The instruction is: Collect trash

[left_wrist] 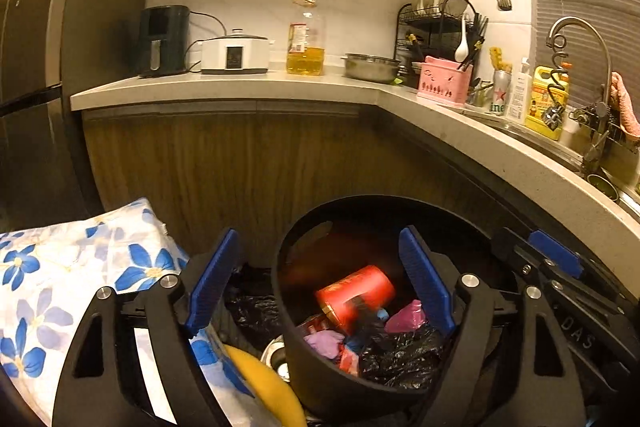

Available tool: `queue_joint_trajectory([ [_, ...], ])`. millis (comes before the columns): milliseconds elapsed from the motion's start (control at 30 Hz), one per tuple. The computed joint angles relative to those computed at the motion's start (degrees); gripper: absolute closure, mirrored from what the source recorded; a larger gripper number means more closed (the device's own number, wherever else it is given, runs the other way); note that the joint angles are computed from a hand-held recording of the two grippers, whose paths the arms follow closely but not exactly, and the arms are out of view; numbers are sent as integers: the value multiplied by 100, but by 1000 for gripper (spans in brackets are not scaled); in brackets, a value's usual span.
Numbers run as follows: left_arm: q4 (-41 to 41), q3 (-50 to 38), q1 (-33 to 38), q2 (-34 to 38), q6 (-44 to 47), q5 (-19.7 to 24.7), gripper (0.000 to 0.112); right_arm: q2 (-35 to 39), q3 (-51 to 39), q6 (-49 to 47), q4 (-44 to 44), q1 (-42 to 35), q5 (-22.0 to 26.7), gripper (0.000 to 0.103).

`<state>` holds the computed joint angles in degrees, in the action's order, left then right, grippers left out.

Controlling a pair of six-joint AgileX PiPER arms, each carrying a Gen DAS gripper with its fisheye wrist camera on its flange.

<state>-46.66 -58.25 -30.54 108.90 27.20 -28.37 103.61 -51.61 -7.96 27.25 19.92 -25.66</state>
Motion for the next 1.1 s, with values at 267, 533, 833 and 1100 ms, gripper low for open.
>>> queue_joint_trajectory([
  [267,-845,561,-147,-399,571,-465,24,-245,225,-735,785,307,-58,18],
  [533,-1720,1498,-426,-1081,947,-1082,18,-653,637,-2044,2191,990,-349,10],
  [833,-2378,2711,-874,-2136,984,-1545,16,-1230,1136,-3129,3681,2041,-797,7],
  [1100,-3283,3653,-1644,-3164,1288,-2048,15,-1663,1533,-3658,4925,3303,-1492,7],
])
